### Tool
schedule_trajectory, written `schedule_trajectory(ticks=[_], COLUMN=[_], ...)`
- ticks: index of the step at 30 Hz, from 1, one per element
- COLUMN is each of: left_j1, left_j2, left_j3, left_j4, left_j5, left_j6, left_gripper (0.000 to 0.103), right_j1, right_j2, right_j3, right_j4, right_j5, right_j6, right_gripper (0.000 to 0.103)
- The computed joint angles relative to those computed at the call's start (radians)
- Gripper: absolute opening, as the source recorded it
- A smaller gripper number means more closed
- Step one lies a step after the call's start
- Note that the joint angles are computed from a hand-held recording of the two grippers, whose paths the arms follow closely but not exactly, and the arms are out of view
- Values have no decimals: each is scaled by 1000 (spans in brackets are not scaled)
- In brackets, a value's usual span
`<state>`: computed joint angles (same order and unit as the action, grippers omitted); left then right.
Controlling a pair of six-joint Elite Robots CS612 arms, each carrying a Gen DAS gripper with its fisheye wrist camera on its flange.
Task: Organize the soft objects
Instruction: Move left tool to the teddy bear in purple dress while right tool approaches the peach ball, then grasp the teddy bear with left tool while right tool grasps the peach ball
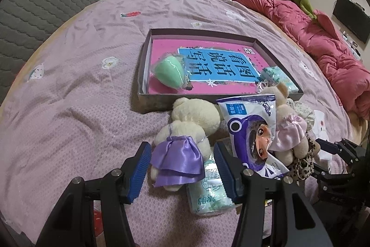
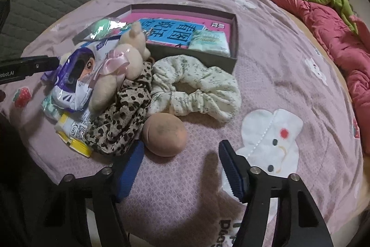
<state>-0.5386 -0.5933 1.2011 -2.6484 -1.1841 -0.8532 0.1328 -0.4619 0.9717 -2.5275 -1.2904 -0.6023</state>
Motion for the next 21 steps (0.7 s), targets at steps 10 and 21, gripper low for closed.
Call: schedule_trajectory(ticks=[10, 21], left_j1=[11, 30], left_j2=[36, 58], left_j3=[-65, -90], left_j4=[62, 62], left_j5=[-2, -61], left_j6=[42, 27], left_gripper=[56, 56], right_j1=[-1, -3], right_j2=[10, 24], right_j3=[-16, -48], right_j4=[9, 56], right_j5=[36, 97], right_j6=[-4, -18], right_gripper=[65, 45])
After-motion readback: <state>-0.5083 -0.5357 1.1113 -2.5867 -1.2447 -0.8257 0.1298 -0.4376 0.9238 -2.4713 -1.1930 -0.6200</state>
